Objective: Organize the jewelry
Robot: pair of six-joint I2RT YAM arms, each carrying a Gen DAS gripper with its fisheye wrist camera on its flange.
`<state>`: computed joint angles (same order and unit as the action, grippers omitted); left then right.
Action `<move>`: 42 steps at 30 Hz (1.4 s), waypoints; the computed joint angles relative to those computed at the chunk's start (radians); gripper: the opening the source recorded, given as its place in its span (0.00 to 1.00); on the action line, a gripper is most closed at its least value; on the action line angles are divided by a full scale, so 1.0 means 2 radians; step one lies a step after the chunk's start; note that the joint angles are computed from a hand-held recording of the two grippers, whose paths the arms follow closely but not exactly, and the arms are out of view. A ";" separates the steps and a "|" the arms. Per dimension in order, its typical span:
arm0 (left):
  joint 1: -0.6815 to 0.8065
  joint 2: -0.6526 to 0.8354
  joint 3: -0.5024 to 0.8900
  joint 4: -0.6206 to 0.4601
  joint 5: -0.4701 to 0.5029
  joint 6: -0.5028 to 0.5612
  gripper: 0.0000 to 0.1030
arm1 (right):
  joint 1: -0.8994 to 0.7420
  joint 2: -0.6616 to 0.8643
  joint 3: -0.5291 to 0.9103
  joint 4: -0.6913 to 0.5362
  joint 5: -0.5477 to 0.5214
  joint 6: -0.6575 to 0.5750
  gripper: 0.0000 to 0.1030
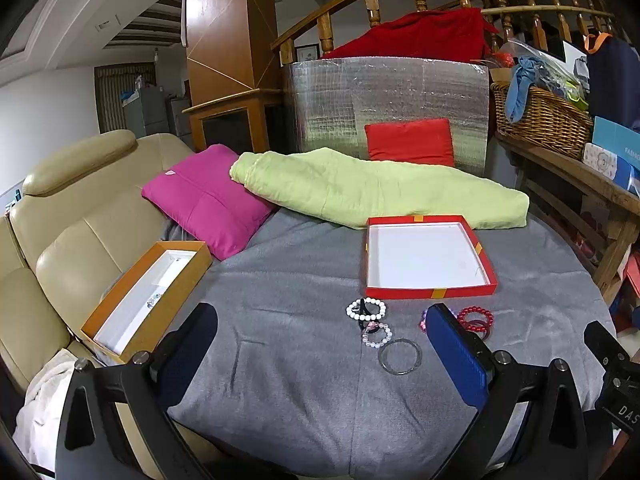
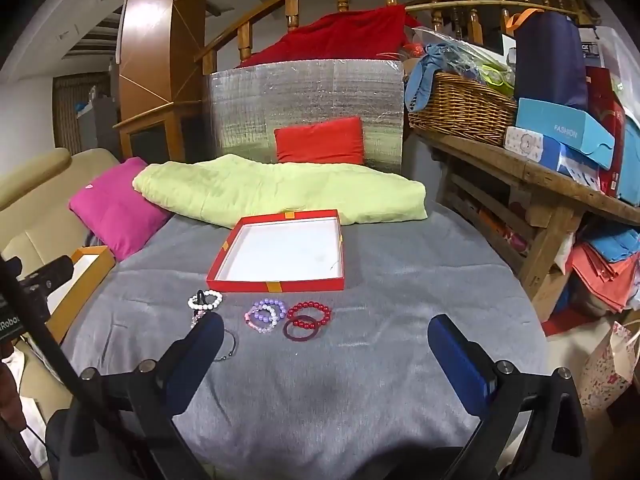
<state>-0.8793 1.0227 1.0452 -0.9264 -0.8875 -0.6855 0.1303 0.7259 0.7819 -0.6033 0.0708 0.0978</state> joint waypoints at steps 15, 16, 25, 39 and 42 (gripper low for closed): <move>0.004 0.000 -0.011 0.015 0.004 0.012 1.00 | 0.009 0.010 0.001 0.003 0.004 0.007 1.00; 0.005 0.000 -0.012 0.016 0.005 0.013 1.00 | 0.009 0.011 0.000 0.004 0.004 0.008 1.00; 0.008 0.003 -0.014 0.021 0.008 0.016 1.00 | 0.006 0.013 0.000 0.003 -0.001 0.008 1.00; 0.008 0.005 -0.018 0.025 0.009 0.016 1.00 | -0.001 0.017 0.001 0.001 -0.009 0.011 1.00; 0.009 0.004 -0.023 0.028 0.011 0.017 1.00 | -0.006 0.020 0.001 0.002 -0.014 0.011 1.00</move>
<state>-0.8603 1.0313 0.9995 -0.8696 -0.8654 -0.6524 0.1193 0.7659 0.7844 -0.5990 0.0422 0.1206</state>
